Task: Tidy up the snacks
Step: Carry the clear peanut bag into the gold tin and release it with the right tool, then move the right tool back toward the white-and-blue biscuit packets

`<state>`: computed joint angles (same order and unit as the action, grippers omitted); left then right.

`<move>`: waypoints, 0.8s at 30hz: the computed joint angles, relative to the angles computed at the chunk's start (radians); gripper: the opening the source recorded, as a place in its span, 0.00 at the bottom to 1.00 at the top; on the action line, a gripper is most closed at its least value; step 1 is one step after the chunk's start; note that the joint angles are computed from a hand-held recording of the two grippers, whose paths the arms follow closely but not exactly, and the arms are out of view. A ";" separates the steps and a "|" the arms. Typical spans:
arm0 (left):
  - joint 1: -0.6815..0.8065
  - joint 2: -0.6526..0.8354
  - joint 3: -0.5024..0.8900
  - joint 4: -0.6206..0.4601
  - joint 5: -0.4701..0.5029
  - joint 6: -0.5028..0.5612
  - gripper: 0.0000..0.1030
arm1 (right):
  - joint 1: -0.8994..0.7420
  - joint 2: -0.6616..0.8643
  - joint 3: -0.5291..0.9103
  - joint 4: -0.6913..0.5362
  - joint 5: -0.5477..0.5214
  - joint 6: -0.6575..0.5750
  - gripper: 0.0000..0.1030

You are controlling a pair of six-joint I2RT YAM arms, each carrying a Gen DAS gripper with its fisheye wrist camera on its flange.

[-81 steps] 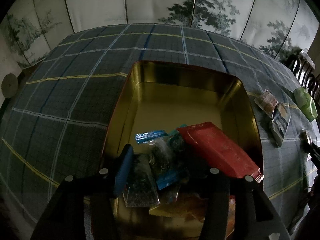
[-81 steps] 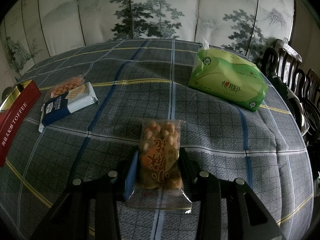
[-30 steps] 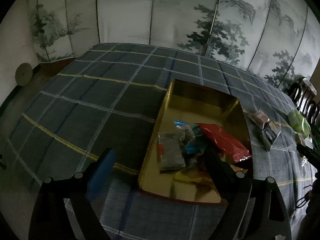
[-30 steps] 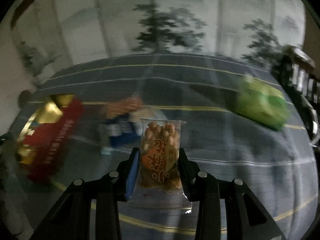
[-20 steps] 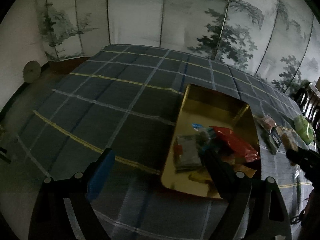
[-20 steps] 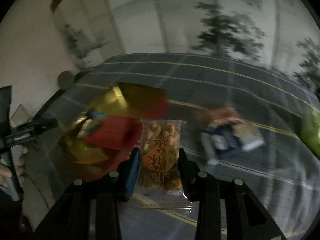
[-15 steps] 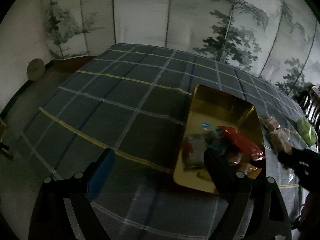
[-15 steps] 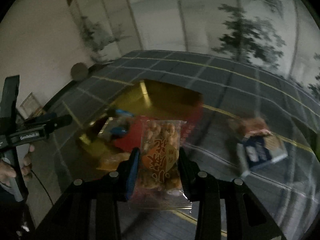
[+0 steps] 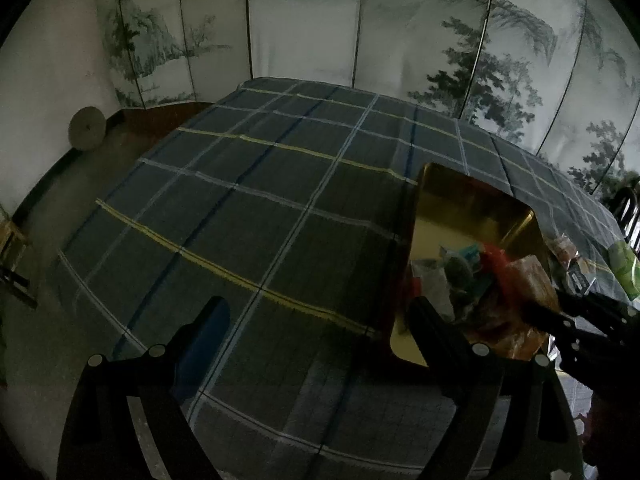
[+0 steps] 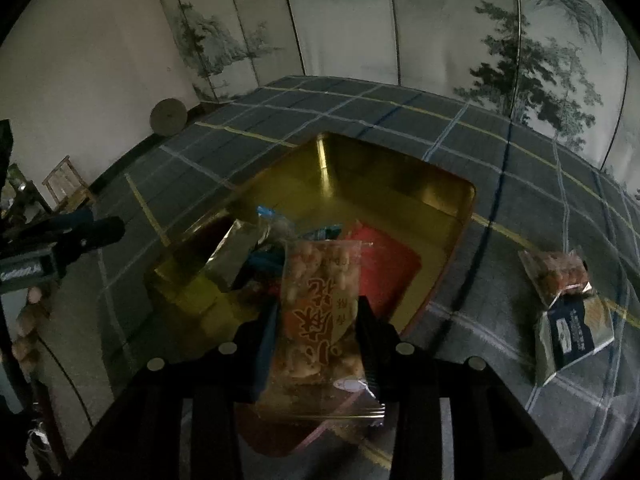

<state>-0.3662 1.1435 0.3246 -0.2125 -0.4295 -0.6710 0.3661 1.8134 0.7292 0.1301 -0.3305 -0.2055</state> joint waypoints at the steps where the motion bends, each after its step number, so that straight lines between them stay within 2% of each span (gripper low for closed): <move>1: 0.000 0.003 0.000 0.001 -0.001 0.000 0.85 | 0.006 0.008 0.008 0.002 0.010 0.000 0.36; 7: 0.006 0.026 0.002 0.013 0.011 0.007 0.85 | 0.041 0.065 0.054 0.023 0.059 0.020 0.36; 18: -0.014 0.070 0.008 0.024 0.003 -0.003 0.85 | 0.052 0.082 0.071 0.027 0.078 0.032 0.39; 20: -0.017 0.072 0.011 0.023 0.001 -0.002 0.85 | 0.052 0.079 0.068 0.025 0.079 0.032 0.44; 24: -0.022 0.086 0.015 0.032 0.005 -0.001 0.85 | 0.057 0.069 0.059 0.027 0.084 0.034 0.47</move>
<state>-0.3880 1.2291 0.3397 -0.1801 -0.4243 -0.6717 0.4230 1.8825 0.7881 0.1567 -0.2464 -0.1716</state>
